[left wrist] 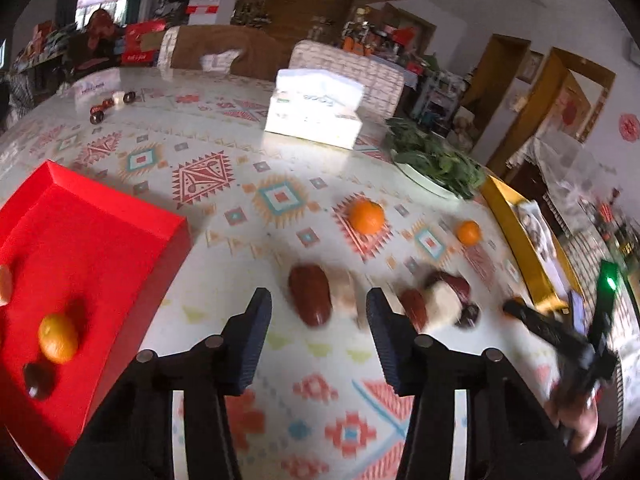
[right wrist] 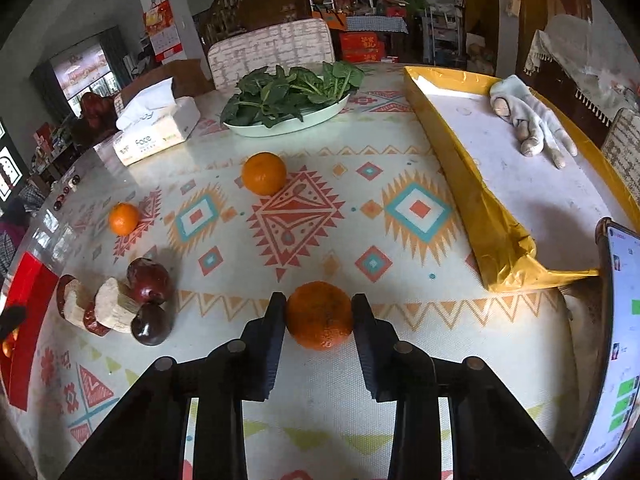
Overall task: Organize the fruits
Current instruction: 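Grasp a red date with the left tool while the right tool grasps an orange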
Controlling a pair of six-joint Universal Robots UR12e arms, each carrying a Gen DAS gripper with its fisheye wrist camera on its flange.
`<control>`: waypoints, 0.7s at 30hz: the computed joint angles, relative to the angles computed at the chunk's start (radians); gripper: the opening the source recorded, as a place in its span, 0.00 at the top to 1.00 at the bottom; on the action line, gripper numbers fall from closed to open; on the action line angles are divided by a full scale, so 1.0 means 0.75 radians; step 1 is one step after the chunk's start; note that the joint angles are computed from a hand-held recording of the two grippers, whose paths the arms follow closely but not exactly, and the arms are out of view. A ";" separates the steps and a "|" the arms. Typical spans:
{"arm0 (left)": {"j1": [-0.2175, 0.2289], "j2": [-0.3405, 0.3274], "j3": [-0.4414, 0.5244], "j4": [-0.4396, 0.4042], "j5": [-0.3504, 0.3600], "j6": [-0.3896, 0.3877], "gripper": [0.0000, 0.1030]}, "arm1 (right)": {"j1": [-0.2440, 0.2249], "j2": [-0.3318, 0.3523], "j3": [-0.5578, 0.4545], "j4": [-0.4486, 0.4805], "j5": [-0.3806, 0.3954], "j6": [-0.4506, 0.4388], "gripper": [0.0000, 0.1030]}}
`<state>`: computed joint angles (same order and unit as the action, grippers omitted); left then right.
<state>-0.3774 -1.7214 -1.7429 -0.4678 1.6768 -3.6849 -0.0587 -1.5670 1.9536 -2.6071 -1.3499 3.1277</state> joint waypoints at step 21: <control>-0.012 -0.043 0.046 -0.185 0.124 0.056 0.70 | -0.023 -0.007 0.008 0.008 0.087 0.001 0.64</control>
